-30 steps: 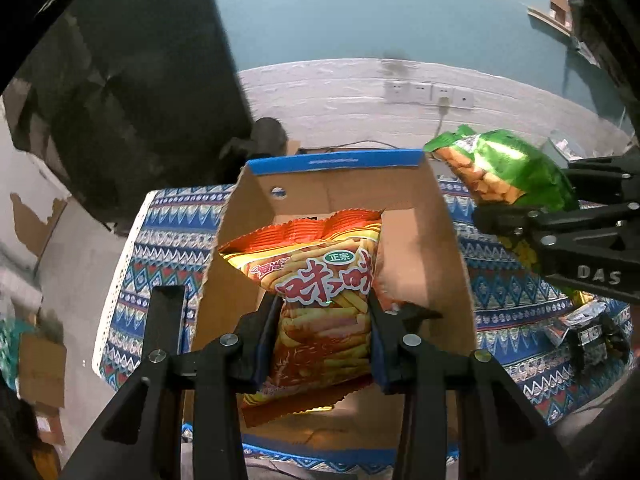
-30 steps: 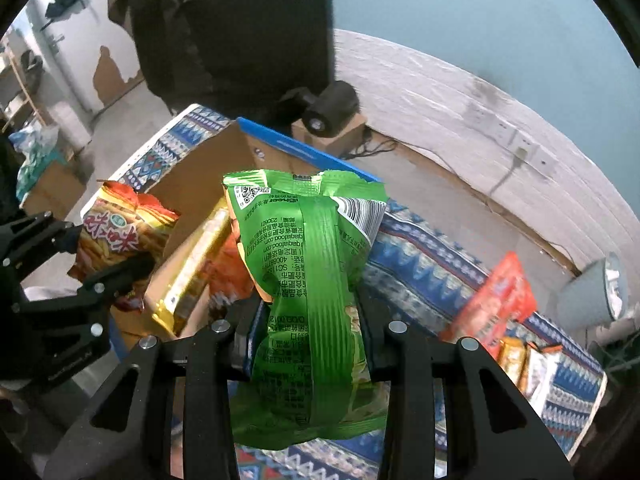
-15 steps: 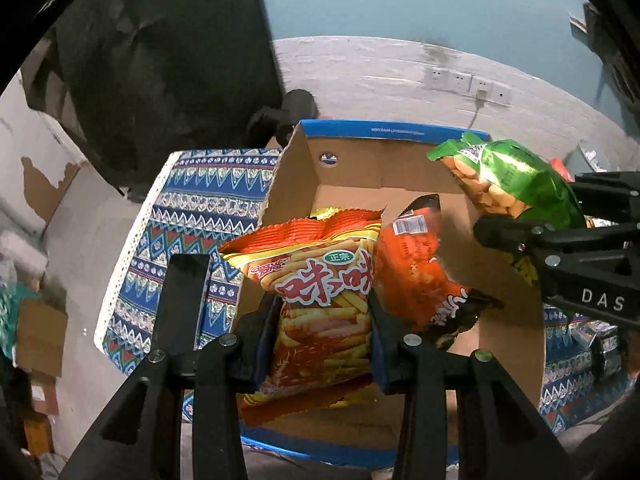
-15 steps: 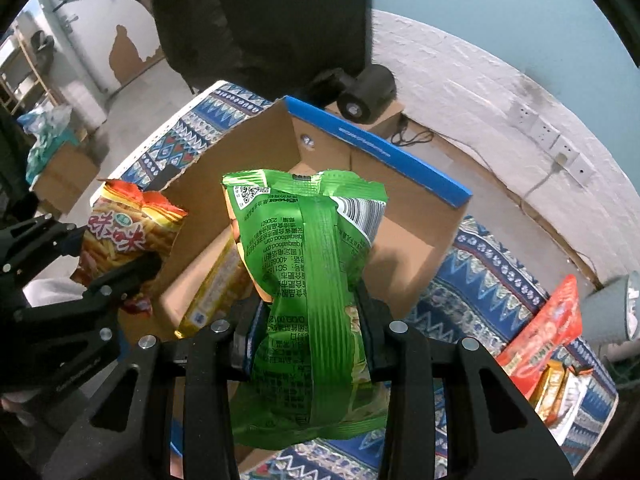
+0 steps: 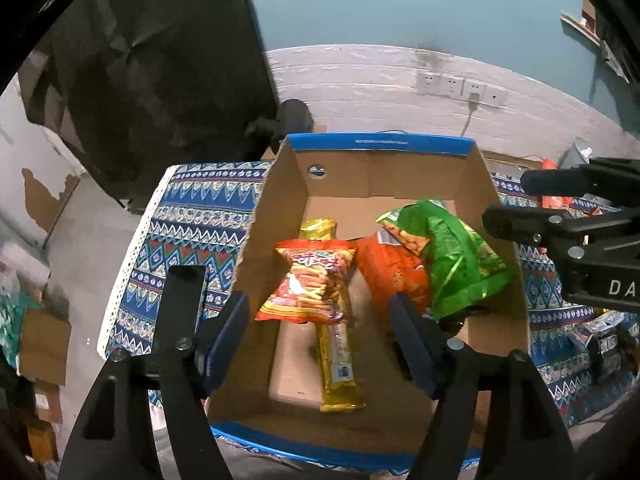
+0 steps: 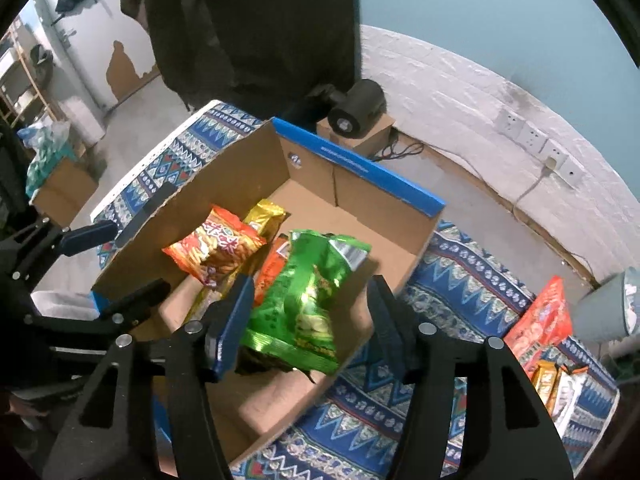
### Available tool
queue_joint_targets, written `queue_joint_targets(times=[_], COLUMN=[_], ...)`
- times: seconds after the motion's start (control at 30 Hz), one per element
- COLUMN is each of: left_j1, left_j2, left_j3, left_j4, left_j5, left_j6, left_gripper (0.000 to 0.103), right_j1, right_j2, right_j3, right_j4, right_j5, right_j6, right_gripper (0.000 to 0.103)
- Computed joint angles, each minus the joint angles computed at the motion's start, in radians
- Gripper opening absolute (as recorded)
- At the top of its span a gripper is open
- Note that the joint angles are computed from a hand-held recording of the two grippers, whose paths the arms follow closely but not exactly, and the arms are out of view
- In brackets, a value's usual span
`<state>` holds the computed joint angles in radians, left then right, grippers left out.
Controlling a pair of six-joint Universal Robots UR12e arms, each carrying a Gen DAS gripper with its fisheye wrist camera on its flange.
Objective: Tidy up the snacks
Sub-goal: 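Lower both bags into the box and open both grippers, then move both open grippers from the box toward the snacks on the table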
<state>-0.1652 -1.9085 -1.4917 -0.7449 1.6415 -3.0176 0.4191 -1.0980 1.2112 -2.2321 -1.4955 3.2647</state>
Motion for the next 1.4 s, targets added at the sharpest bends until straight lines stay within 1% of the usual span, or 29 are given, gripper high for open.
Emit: queue_joint_targets(times=[0.13,0.23,0.37,0.43,0.87,1.03,1.1,1.2,1.4], left_j1=[-0.008,-0.015,-0.027,-0.031,-0.074,-0.096,-0.107,-0.124,-0.148], left_j2=[0.005,0.007,0.009,0.01,0.018,0.019,0.021,0.021,0.022], left_j3=[-0.006,-0.007,-0.008,-0.009,-0.017,-0.018,-0.021,-0.022,-0.012], left_j4=[0.021,0.033,0.039,0.04,0.049,0.039,0.038,0.042,0.014], left_j5=[-0.006,-0.008,-0.013,-0.015,-0.054,-0.081,-0.097,-0.102,-0.154], left_j6=[0.025,0.042,0.062,0.074,0.166,0.209,0.24,0.278,0.302], left_gripper=[0.074,0.074,0.076,0.076,0.077,0.077,0.077,0.077,0.08], right_j1=[-0.002,-0.006,-0.01,-0.012,-0.034,-0.043,-0.049,-0.06,-0.086], right_j2=[-0.018,-0.034,-0.054,-0.065,-0.148,-0.187,-0.207,-0.237,-0.295], right_j3=[0.018,0.037,0.059,0.073,0.176,0.222,0.246,0.281,0.354], right_j4=[0.004,0.003,-0.002,-0.005,-0.013,0.002,0.002,-0.003,-0.005], right_j5=[-0.027,-0.03,-0.044,-0.053,-0.085,-0.108,-0.115,-0.121,-0.14], right_j6=[-0.005,-0.004,-0.007,-0.006,0.012,0.021,0.031,0.046,0.087], right_gripper=[0.062,0.062,0.063,0.066,0.068,0.068,0.068,0.069,0.069])
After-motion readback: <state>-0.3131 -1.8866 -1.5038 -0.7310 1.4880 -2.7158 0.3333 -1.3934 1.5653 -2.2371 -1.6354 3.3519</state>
